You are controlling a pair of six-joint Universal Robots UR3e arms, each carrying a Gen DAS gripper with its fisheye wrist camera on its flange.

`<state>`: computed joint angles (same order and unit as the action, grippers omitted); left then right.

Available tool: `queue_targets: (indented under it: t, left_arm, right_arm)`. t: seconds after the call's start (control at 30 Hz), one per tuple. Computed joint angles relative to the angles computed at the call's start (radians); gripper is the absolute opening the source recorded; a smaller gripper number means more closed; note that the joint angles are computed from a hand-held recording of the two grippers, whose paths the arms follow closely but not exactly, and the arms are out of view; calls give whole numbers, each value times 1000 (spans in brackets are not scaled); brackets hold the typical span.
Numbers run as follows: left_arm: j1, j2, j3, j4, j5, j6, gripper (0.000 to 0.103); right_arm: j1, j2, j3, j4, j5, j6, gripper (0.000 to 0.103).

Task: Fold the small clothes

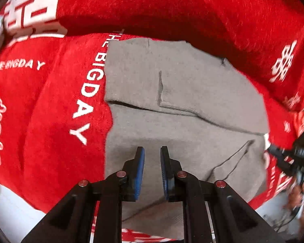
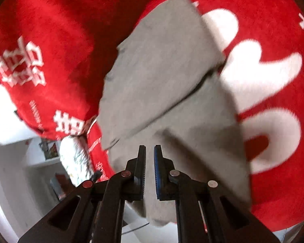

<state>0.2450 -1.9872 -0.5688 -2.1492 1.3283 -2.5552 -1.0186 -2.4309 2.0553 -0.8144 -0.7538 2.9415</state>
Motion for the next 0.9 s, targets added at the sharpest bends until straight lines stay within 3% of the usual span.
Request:
queue_targets:
  t: [0.03,0.07,0.1,0.17,0.2,0.23,0.3,0.43,0.53,0.63,0.67,0.7,0.77,0.8,0.83,0.9]
  left_arm:
    - [6,4,2,-9,13,23,36]
    - [5,28,-30,4,26,42,76]
    - [11,82,-103,48,29,68,96]
    - [36,143,-183,84,24,172,96]
    - [36,164,-193,66,31,200,96]
    - [32,185,-211,51,42,242,96]
    - [18,224,-273,42,67,327,96]
    - [-31,306,-454,119,120,446,96]
    - [-52,308,-501,121,128,471,82]
    - [-64,311,-543,136,135,488,76]
    - [-70,311,-556,144,142,492,59]
    - [-79,303,-565,149,157,491,34]
    - [-75,257,-529,94,160,477,9]
    - [-67,252,-523,84,152,476,9]
    - [-56,248,-508,71,140,475,9]
    - [-29,234,-454,32,112,469,9]
  right_arm:
    - [15,22,1,-41,-10,27,13]
    - [43,46,-5,-85,-18,60,13]
    - [32,57,-25,-55,-42,18,13]
    - [79,107,-66,-84,-93,2,15]
    - [127,127,-80,-127,-116,21,26]
    - [171,146,-92,-163,-138,39,44]
    - [248,160,-110,-214,-190,58,58]
    - [405,217,-127,-352,-261,134,58]
    - [497,267,-134,-443,-311,188,58]
    - [560,309,-140,-497,-340,210,58]
    - [583,323,-144,-512,-351,221,58]
    - [621,352,-148,-541,-373,238,58]
    - [670,388,-149,-574,-405,258,54]
    - [696,408,-151,-587,-421,265,34]
    - [718,423,-157,-596,-429,261,5]
    - [752,424,-184,-596,-444,251,7]
